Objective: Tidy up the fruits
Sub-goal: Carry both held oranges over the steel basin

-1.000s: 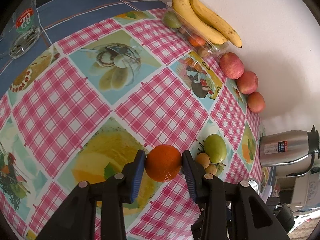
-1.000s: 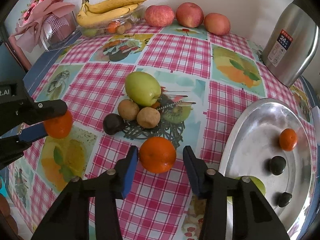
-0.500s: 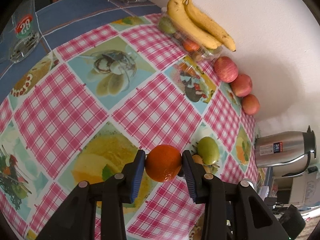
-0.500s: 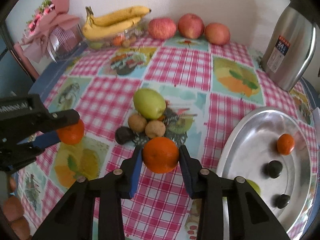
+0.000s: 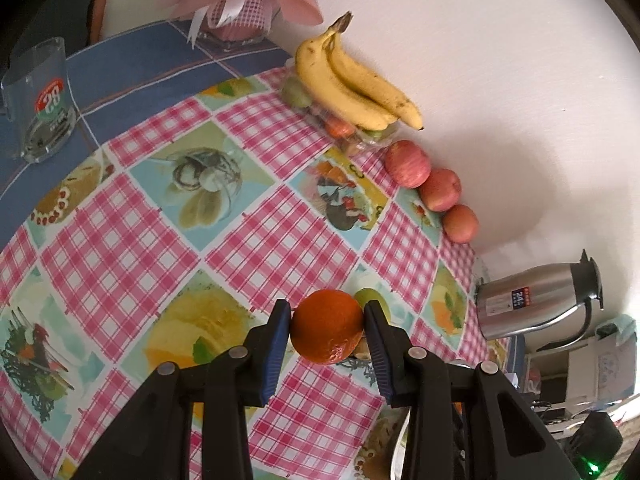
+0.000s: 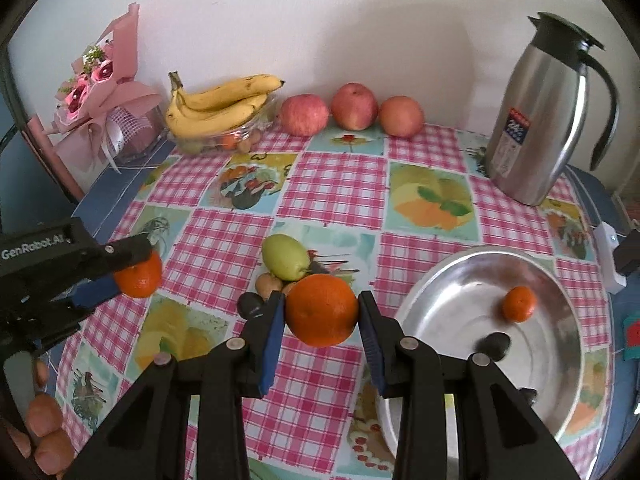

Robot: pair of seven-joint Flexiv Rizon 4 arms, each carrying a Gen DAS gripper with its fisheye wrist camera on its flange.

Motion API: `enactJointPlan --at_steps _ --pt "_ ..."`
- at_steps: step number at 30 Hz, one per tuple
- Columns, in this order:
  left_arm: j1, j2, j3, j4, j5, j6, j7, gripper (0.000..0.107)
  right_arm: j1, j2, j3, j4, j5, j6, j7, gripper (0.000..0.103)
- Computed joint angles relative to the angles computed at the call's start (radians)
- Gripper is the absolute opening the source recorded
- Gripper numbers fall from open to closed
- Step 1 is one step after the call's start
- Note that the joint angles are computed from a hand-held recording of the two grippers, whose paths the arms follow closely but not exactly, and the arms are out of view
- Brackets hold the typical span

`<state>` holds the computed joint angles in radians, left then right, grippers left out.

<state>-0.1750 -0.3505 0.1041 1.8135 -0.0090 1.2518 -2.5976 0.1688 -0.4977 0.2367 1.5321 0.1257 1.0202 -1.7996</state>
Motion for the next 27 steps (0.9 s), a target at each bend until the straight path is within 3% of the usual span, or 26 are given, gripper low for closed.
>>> enactJointPlan --at_steps 16,27 --pt "-0.023 -0.014 -0.007 -0.058 0.043 -0.052 0.012 0.040 -0.028 -0.012 -0.054 -0.027 -0.029 -0.062 0.104 0.038" --pt "-0.047 -0.074 -0.043 -0.157 0.040 -0.127 0.108 0.040 -0.065 -0.039 -0.081 -0.059 -0.042 -0.100 0.185 0.038"
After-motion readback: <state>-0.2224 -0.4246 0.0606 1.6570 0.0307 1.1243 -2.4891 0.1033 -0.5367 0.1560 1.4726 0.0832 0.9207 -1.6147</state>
